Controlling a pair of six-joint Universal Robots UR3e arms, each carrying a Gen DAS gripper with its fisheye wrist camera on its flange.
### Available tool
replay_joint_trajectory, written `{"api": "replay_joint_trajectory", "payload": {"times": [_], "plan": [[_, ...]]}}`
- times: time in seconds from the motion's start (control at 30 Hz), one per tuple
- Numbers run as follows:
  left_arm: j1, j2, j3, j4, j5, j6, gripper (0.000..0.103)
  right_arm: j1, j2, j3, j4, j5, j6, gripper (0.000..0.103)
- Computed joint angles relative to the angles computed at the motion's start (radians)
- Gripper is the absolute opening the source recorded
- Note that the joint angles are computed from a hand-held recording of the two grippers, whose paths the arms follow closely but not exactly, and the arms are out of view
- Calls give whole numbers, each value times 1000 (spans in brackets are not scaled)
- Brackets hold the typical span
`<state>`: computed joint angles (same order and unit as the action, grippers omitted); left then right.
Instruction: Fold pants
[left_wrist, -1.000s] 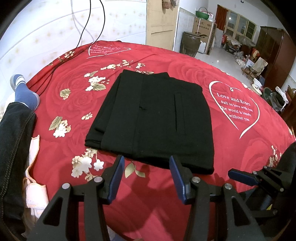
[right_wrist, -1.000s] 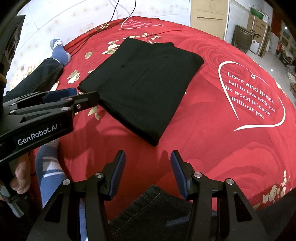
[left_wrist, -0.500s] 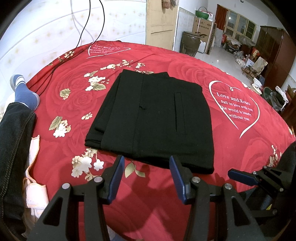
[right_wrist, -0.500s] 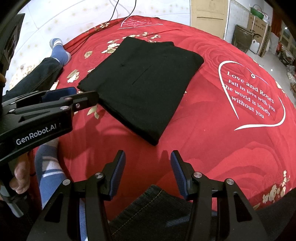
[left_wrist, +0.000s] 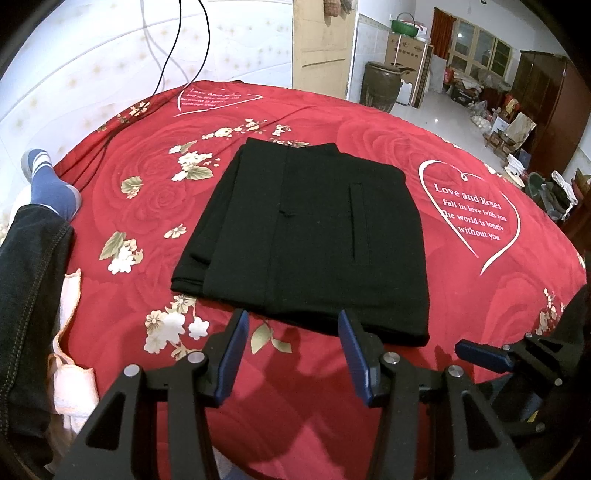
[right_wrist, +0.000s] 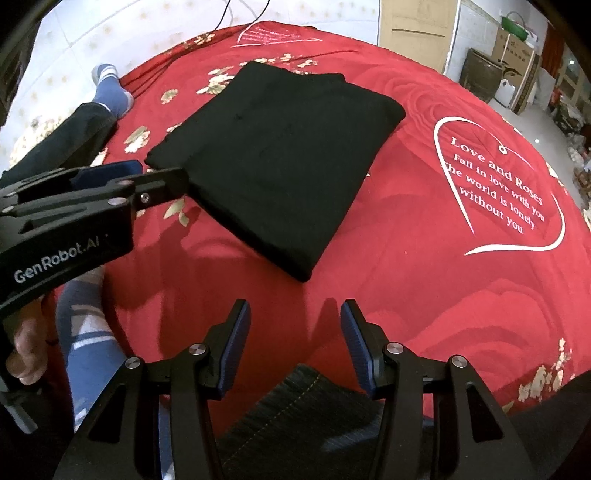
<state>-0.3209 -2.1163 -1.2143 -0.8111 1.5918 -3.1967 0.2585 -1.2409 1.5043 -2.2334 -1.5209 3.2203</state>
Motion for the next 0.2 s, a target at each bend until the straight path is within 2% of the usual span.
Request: {"api": "replay_joint_trajectory", "payload": {"times": [0.2], "plan": [[2, 7, -6, 18, 5, -1, 53, 26, 70, -110, 134, -62, 10, 51]]}}
